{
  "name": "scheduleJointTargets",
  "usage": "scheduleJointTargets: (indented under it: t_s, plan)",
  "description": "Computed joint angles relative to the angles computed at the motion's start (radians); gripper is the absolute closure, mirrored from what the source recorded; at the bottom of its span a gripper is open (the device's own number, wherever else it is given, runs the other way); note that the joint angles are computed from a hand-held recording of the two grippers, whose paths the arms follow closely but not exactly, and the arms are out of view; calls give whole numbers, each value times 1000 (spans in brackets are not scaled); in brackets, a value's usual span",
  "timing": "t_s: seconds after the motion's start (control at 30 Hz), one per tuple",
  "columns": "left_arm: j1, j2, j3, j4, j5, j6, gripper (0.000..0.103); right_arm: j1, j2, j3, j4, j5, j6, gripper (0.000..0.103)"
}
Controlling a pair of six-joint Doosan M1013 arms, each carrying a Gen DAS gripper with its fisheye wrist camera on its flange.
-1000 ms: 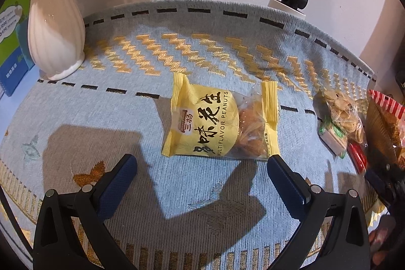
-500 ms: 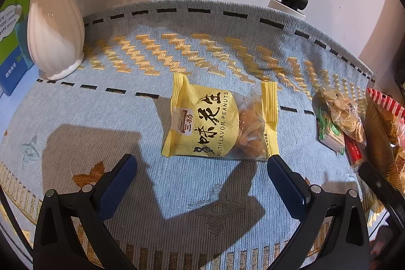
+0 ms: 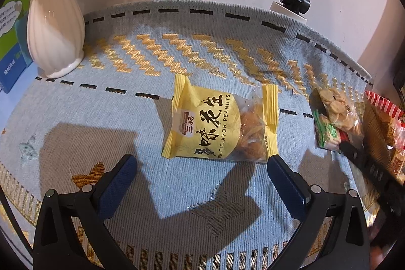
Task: Organize snacks
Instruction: 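Lower the right tool onto the green-white biscuit packet and grasp it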
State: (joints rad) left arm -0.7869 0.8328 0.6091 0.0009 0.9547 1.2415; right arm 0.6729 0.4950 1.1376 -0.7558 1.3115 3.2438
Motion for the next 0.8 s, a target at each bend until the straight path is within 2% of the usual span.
scheduleJointTargets:
  t_s: [0.03, 0.07, 0.17, 0.23, 0.3, 0.33, 0.37, 0.4, 0.43, 0.47, 0.57, 0.7, 0.77, 0.8]
  plan:
    - [0, -1, 1, 1, -1, -1, 0, 0, -3, 5, 13, -31, -24, 101]
    - [0, -2, 3, -1, -3, 0, 0, -2, -22, 37, 35, -114, -33, 101]
    - [3, -4, 7, -12, -9, 0, 0, 6, -77, 131, 60, -296, -1, 102]
    - [3, -3, 5, -15, -8, -2, 0, 26, -97, 163, 2, -318, 52, 102]
    - [2, -4, 5, -13, -7, -1, 0, 45, -118, 195, -103, -307, 164, 101]
    - [2, -3, 4, -13, -7, -1, 0, 49, -121, 197, -124, -292, 190, 94]
    - [3, -4, 6, -14, -8, 0, 0, 45, -120, 192, -128, -258, 202, 80]
    - [3, -5, 6, -16, -8, 0, 0, 45, -116, 189, -121, -238, 210, 71]
    - [3, -5, 7, -18, -10, -1, 0, 37, -112, 182, -107, -222, 211, 53]
    - [4, -5, 7, -19, -10, -2, 0, 31, -105, 174, -101, -204, 213, 50]
    - [4, -6, 11, -21, -13, -3, 0, 20, -69, 114, -67, -97, 174, 50]
    - [4, -6, 9, -21, -11, -3, 0, -3, -48, 81, -48, -29, 154, 50]
    - [4, -5, 9, -20, -10, -2, 0, -25, -32, 52, 14, -14, 85, 43]
    - [4, -6, 11, -21, -11, -1, 0, -32, -27, 43, 18, -17, 47, 43]
